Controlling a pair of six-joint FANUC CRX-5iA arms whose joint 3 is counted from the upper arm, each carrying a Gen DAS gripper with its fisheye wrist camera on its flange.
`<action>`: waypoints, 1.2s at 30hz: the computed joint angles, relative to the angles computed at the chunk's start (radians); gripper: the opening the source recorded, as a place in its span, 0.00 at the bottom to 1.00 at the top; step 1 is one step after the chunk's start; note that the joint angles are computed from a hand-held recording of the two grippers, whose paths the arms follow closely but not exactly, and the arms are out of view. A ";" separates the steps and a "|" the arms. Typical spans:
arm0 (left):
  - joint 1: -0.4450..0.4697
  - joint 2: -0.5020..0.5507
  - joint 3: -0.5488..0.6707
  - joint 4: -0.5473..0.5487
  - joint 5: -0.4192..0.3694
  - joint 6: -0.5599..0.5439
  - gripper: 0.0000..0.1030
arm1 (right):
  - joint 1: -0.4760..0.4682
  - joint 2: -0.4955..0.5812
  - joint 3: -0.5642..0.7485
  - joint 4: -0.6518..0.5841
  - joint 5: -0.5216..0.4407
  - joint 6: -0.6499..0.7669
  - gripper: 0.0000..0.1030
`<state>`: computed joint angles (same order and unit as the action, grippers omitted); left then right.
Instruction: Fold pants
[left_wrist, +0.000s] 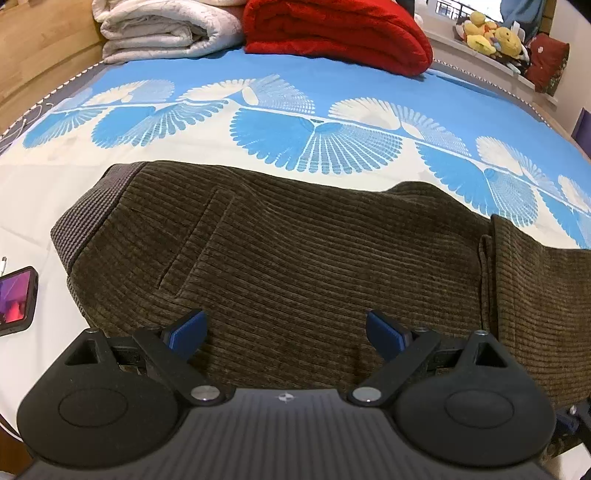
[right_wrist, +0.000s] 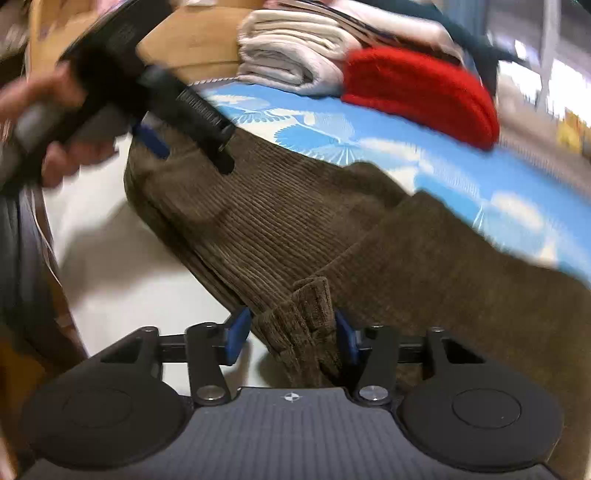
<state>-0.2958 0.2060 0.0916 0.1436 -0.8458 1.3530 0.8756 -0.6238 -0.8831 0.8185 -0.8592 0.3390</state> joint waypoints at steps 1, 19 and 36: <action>-0.001 0.000 -0.001 0.002 0.000 -0.003 0.93 | -0.006 -0.001 0.004 -0.006 -0.002 0.004 0.49; 0.004 0.011 0.026 0.012 0.013 0.052 0.93 | -0.128 -0.093 0.077 -0.177 0.086 0.056 0.50; 0.118 0.156 0.256 -0.034 -0.069 0.231 0.93 | -0.306 0.405 0.311 -0.070 -0.043 -0.063 0.44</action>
